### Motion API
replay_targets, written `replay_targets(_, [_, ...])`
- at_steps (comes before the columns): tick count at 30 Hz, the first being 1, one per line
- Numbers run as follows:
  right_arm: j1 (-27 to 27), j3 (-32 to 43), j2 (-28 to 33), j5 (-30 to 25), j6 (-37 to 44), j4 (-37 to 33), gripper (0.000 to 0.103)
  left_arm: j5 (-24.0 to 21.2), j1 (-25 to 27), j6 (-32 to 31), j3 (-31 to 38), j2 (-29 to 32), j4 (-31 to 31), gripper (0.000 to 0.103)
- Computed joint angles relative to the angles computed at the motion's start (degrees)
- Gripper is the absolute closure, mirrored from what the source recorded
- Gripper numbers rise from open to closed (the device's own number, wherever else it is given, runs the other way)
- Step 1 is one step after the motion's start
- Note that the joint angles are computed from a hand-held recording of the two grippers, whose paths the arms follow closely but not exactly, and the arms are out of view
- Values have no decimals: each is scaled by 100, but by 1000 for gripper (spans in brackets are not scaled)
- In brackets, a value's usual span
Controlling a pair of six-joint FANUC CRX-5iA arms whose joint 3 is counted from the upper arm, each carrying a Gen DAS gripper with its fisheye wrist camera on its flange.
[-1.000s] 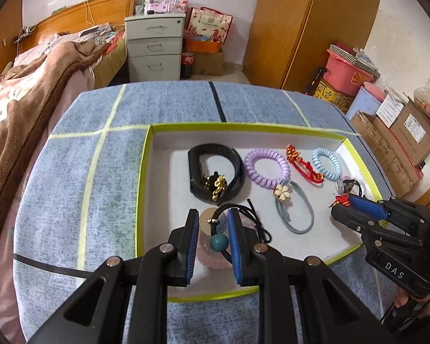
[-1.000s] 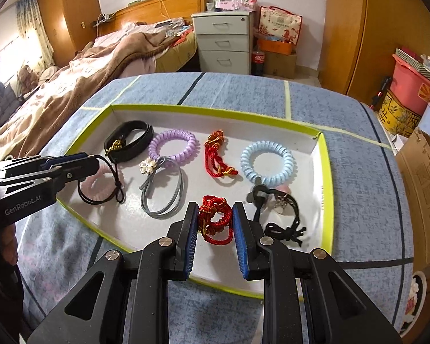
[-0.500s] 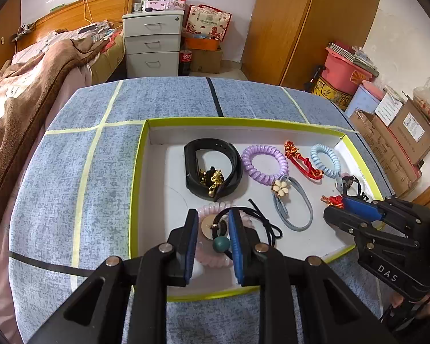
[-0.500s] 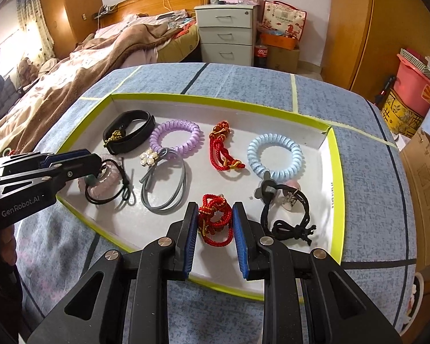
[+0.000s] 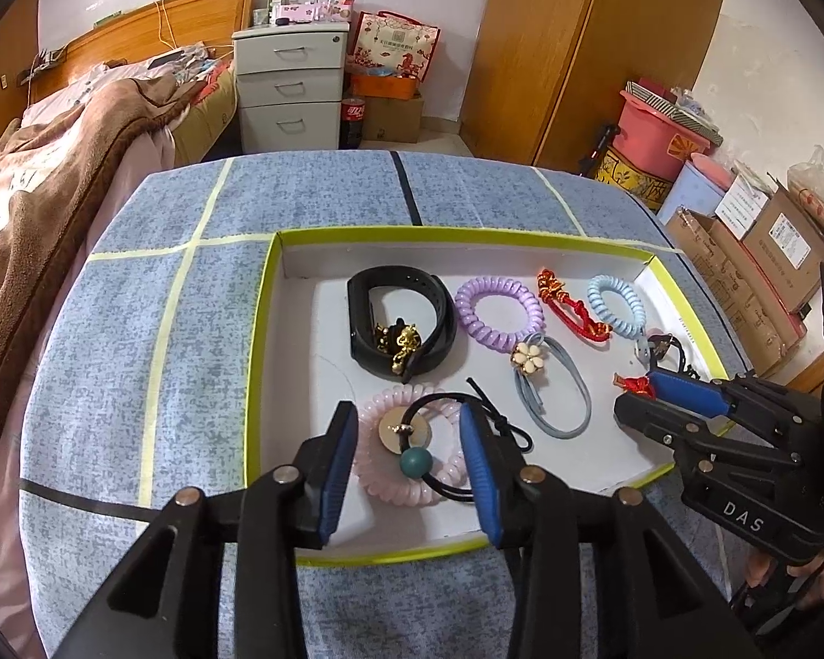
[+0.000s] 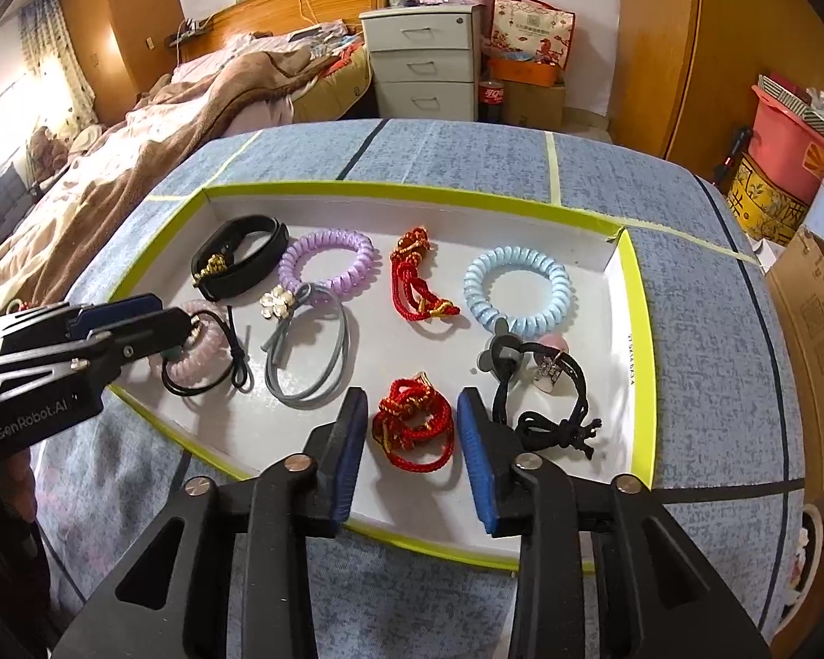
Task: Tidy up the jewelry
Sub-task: 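Open both tools to release the black cord and red cord in the box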
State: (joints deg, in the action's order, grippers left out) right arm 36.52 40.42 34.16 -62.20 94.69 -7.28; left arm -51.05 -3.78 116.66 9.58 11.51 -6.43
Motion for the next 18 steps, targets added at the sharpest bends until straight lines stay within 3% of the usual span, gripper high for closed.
replay_targets(3, [-1, -36, -45, 32, -15, -23, 67, -26, -26, 42, 14, -23, -63, 56])
replay_targets(13, [-16, -266, -235, 211, -230, -32, 67, -154, -132, 227, 67, -97, -242, 52])
replay_targets(18, [25, -755, -589, 604, -255, 44, 67, -191, -316, 595, 67, -256, -612, 48])
